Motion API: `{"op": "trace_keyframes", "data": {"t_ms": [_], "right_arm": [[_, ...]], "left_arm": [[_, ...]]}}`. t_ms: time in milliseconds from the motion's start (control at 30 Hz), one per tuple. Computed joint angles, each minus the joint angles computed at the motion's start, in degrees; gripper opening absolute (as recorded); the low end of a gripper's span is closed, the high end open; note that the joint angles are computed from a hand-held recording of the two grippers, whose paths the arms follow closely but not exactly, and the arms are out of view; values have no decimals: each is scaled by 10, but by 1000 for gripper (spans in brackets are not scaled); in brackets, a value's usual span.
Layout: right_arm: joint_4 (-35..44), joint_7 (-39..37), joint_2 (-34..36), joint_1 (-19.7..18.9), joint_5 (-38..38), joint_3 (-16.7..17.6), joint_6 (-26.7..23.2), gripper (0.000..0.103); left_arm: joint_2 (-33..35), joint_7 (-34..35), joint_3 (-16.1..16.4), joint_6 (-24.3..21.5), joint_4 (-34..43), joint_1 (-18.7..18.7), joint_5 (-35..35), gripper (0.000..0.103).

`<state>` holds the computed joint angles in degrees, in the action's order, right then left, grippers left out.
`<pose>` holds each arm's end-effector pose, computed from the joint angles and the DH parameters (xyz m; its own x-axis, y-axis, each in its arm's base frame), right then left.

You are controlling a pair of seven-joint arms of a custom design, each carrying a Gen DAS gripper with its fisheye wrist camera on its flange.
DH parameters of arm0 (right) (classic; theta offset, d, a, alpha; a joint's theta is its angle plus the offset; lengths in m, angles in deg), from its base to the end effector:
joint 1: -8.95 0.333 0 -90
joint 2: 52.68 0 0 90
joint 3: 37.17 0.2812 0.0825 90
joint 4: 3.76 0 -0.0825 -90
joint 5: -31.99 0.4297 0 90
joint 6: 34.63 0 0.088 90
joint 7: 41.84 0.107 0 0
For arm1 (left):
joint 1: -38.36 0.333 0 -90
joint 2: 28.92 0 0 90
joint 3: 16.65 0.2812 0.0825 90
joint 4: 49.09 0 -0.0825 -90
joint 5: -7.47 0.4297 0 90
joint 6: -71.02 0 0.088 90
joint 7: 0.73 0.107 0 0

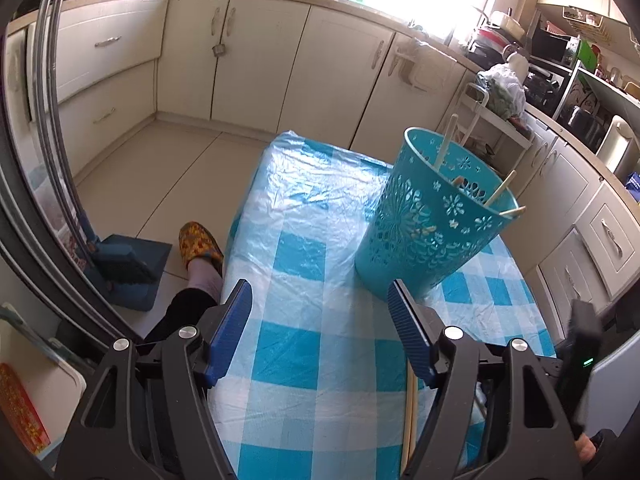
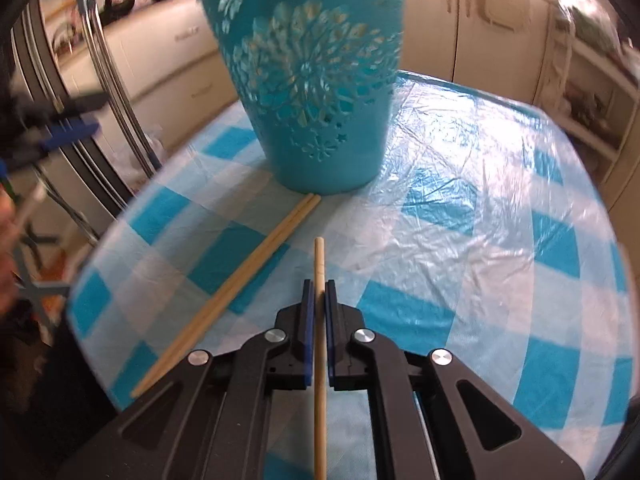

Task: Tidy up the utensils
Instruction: 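Lift the chopstick with the right gripper, carry it over the basket and release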

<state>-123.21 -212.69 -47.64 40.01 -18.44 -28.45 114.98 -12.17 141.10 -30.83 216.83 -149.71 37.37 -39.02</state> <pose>0.4727 0.4144 0.3654 -0.2532 -0.9279 -0.2735 -0.7167 0.3698 -0.5913 0.6863 -0.1640 0.4037 -0.6030 -0.7531 0.2631 -0.6723 0.3022 -0.6758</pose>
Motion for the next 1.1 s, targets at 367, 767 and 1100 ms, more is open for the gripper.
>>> {"op": "trace_keyframes", "data": {"t_ms": [367,767,1100], "right_arm": [[-7,369,-131,-69,-381,35,49,6],[186,281,16,-76,-347,-25,-45,6],[195,225,36,-57,-273,-50,-74,6]], "left_arm": [[-19,-13,7,-6,-27,6,4,67],[-13,-17,15,-28,-16,11,-16,68],[24,-54,11,-37,20,21,2,68]]}}
